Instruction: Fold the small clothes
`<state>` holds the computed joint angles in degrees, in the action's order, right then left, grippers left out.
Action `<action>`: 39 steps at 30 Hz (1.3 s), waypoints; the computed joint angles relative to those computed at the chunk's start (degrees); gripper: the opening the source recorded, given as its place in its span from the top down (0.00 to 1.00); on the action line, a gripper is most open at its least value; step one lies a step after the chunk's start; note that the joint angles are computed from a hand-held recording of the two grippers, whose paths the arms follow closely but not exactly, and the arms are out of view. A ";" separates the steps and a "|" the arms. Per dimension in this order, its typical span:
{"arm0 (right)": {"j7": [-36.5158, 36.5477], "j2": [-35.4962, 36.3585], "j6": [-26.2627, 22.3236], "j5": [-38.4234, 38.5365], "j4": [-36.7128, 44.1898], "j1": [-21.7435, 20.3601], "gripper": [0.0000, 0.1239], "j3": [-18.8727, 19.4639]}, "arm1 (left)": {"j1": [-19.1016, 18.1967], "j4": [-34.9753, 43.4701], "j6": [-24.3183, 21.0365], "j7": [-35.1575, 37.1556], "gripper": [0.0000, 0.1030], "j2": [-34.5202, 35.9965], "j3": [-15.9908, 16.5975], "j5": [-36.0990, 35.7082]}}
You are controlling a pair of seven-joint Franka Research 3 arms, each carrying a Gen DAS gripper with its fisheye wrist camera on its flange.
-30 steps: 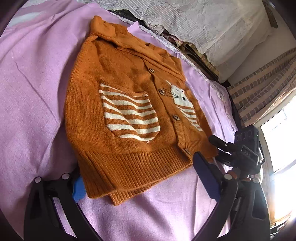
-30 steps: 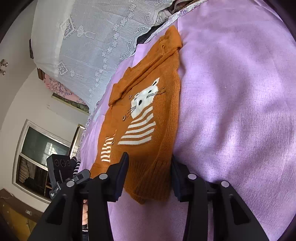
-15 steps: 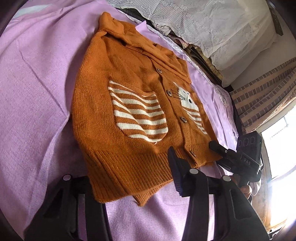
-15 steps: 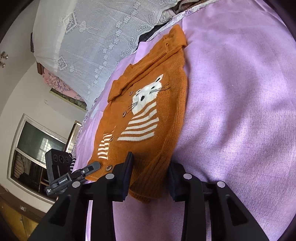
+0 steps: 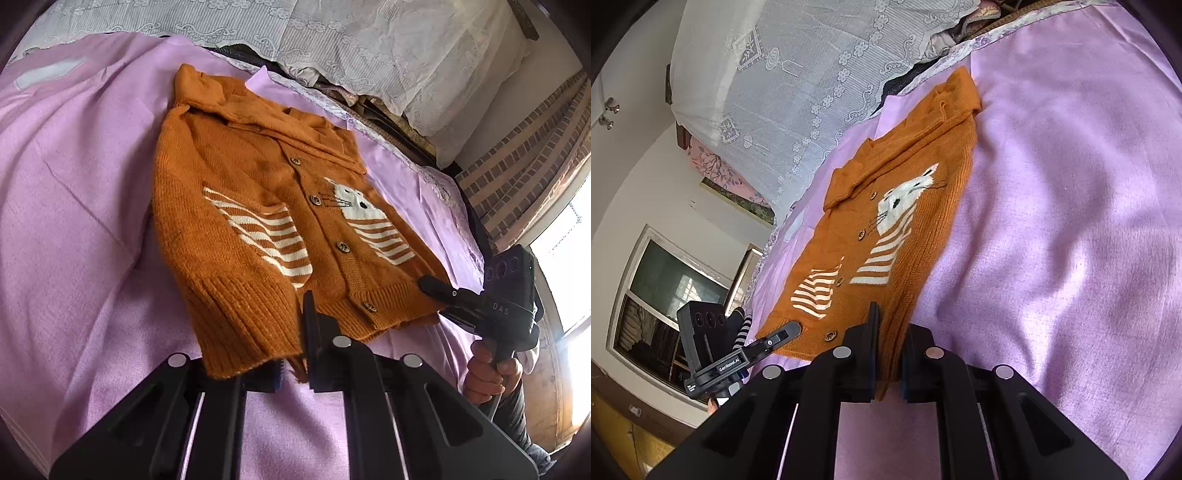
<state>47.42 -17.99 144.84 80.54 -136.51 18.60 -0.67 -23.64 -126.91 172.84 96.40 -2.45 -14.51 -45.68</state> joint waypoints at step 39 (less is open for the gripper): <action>4.83 25.10 -1.98 7.81 35.86 -7.29 0.95 3.82 | 14.20 32.56 -4.86 -19.74 0.92 19.36 -4.42 31.96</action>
